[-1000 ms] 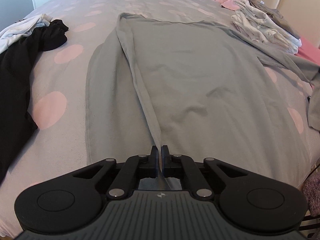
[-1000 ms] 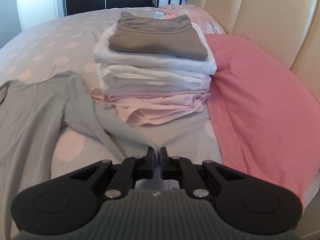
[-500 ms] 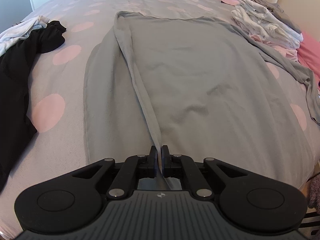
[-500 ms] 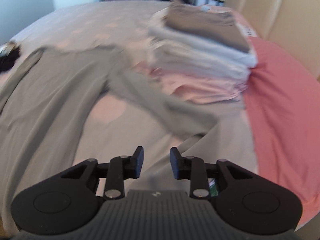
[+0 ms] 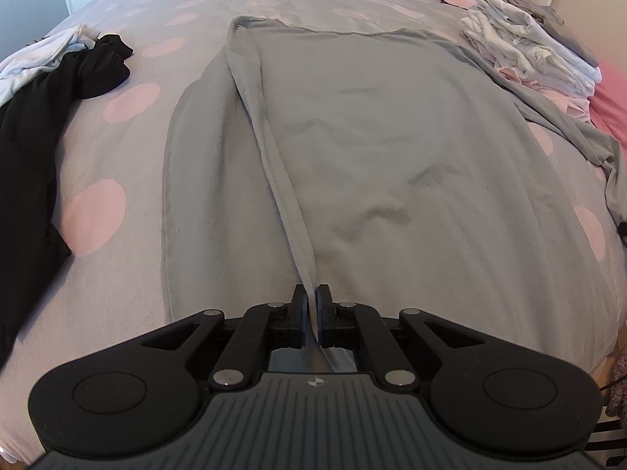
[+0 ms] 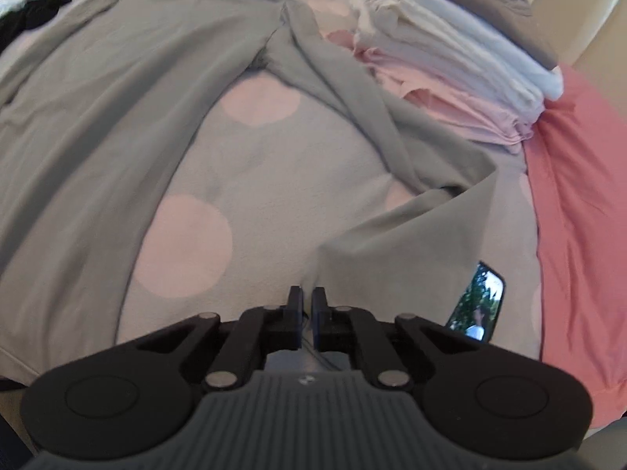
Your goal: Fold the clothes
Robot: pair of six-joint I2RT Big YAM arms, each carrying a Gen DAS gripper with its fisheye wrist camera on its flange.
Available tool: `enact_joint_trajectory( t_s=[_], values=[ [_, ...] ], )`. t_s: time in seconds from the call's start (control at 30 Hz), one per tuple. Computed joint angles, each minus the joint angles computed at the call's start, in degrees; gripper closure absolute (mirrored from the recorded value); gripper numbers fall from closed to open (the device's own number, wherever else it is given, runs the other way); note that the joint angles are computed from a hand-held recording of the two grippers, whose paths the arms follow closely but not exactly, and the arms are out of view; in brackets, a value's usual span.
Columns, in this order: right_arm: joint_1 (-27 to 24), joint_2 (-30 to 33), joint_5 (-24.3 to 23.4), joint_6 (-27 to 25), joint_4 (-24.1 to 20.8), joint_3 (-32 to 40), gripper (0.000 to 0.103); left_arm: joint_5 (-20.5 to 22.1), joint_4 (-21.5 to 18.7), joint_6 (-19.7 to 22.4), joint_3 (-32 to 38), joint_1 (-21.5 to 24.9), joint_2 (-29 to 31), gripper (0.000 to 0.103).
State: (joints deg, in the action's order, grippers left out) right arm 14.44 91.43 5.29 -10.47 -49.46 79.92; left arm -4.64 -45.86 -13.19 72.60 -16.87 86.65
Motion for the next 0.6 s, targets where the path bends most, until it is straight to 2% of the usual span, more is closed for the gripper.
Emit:
enact_joint_trajectory(
  t_s=[0.1, 0.2, 0.3, 0.47, 0.6],
  values=[
    [-1.14, -2.21, 0.52, 1.32, 1.85, 0.87, 0.098, -0.30, 0.25, 1.13, -0.11, -0.20, -0.11, 0.101],
    [-3.59, -4.27, 0.31, 4.90, 2.08, 3.41, 0.098, 0.33, -0.05, 0.64, 0.11, 0.08, -0.02, 0.101],
    [-6.32, -5.34, 2.71, 5.34, 2.68, 6.45, 0.098, 0.21, -0.12, 0.73, 0.20, 0.01, 0.07, 0.101],
    [-11.76, -2.26, 7.99, 3.69, 0.45, 14.34, 0.098, 0.16, 0.12, 1.22, 0.02, -0.03, 0.04, 0.101],
    [-15.82, 2.78, 10.85, 3.85, -4.00, 21.17, 0.098, 0.87, 0.51, 0.88, -0.19, 0.28, 0.05, 0.101]
  ],
)
